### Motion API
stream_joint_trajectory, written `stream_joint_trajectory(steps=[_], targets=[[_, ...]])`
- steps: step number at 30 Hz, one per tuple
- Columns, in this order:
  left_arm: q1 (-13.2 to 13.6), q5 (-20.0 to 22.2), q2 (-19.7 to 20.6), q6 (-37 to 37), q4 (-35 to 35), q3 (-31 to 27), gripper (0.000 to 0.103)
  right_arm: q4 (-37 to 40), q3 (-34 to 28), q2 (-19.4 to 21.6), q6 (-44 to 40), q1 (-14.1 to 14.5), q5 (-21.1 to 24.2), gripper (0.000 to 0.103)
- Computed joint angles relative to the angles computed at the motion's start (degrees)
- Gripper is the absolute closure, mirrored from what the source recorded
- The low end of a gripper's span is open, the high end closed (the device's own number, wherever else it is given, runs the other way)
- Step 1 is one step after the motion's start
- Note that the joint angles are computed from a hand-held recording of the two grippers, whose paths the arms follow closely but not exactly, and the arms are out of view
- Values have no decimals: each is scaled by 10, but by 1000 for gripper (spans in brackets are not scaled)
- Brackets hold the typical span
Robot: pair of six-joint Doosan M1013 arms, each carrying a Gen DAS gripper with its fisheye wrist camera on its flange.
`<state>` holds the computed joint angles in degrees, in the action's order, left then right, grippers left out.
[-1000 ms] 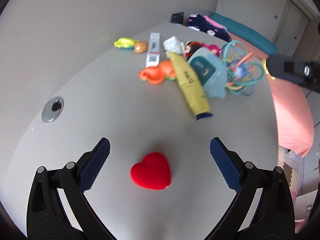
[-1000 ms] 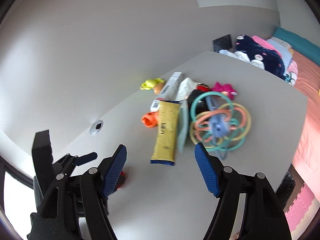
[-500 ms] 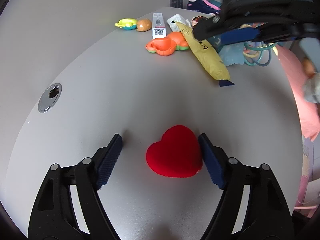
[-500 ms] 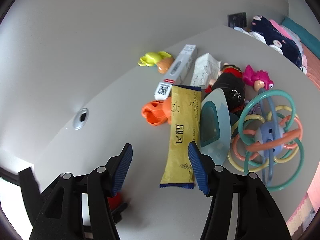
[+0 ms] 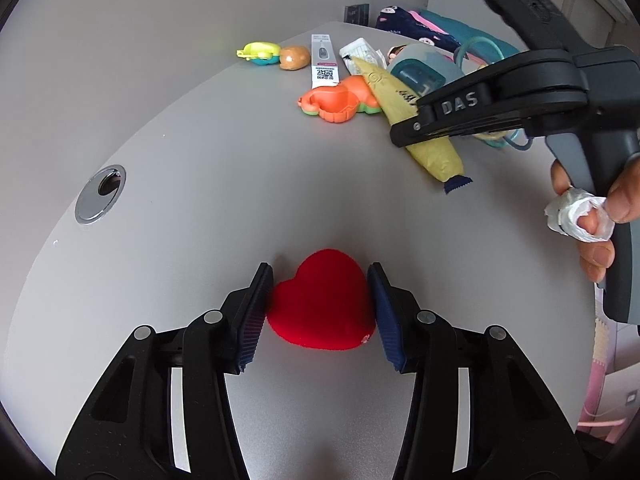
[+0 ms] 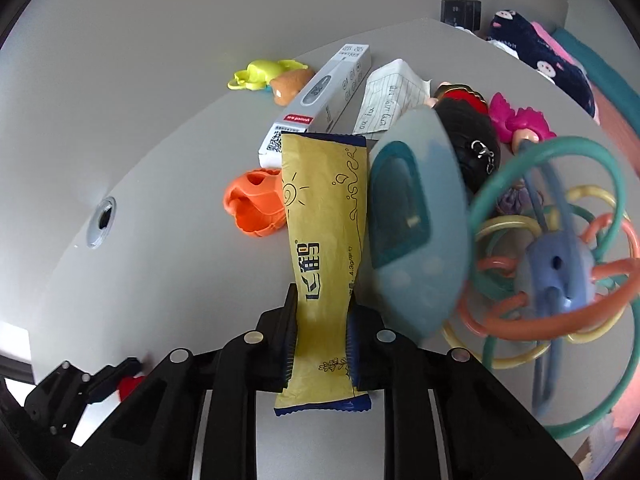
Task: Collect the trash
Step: 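Carry the wrapper and heart over the black bin and open both grippers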
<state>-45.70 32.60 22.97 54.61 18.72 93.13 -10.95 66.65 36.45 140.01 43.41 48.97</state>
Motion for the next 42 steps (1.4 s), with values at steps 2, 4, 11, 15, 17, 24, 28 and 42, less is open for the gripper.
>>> stream_joint_trajectory(steps=[2,4,11,15,17,24,28,42], targets=[[2,1,0,-3,1,-3,55,-4,13,-12,6,0,-19,82],[2,1,-1,-11,8,-4,55,-7,19,-21,8,0,-32,82],[2,-6,-10,-45,35,-17,55,-16,47,-55,8,5,-81,82],[0,-6,-8,-50,43,-31,55,-30,59,-71,18,8,-98,82],[-5,-2,-7,-47,49,-39,55,-39,67,-79,25,9,-105,82],[-22,7,7,-21,40,-76,55,-102,129,-131,88,9,-133,82],[-36,11,24,20,16,-109,55,-143,180,-166,146,4,-147,82],[-100,63,120,198,-110,-270,54,-270,364,-289,379,-31,-154,82]])
